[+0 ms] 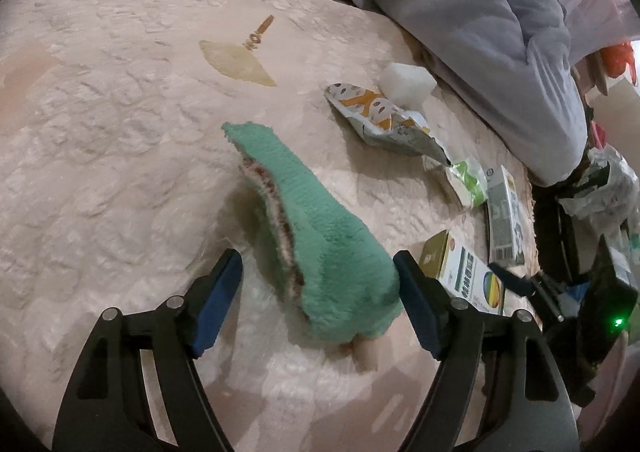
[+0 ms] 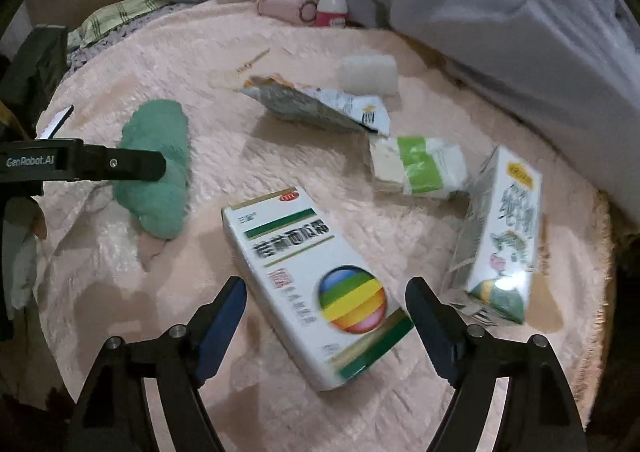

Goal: Collect trash
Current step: 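Grasp the green towel with the left gripper while the right gripper grasps the rainbow-logo medicine box, then carry both items to the white bucket and open both grippers over it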

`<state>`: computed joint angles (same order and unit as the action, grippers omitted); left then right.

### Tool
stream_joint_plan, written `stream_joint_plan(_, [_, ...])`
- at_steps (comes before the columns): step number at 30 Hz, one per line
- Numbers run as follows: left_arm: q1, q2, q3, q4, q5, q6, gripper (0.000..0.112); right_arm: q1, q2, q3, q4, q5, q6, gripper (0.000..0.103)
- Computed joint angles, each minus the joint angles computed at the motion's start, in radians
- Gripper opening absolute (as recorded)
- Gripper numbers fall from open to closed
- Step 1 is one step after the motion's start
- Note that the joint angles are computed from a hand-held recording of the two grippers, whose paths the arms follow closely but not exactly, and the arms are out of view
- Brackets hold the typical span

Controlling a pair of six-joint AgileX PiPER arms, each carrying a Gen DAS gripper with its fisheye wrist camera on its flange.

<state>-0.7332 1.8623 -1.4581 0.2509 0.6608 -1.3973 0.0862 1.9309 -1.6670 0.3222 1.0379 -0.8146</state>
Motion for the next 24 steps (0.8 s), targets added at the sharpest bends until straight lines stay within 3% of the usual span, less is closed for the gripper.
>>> stream_joint_plan(3, [0.010,0.025,-0.022,-0.001,-0.011,0.003,0.077,-0.017,0.047,-0.040,0.041,0.035,0.031,0.078])
stream_joint_plan(4, [0.012,0.025,-0.020,-0.002,-0.018,0.004,0.076,-0.022,0.052,-0.038,0.056,0.038,0.034,0.074])
stream_joint_plan(7, [0.024,0.007,0.016,-0.049,-0.084,0.030,0.059,-0.038,0.020,0.020,0.107,0.011,-0.001,0.066])
stream_joint_plan(14, [-0.030,-0.029,-0.029,-0.023,-0.010,0.065,0.051,-0.092,-0.139,0.190,0.161,-0.020,-0.064,0.061])
stream_joint_plan(24, [-0.154,0.038,-0.259,0.003,0.124,0.152,0.051,-0.322,-0.335,0.308,0.244,0.054,-0.123,0.061])
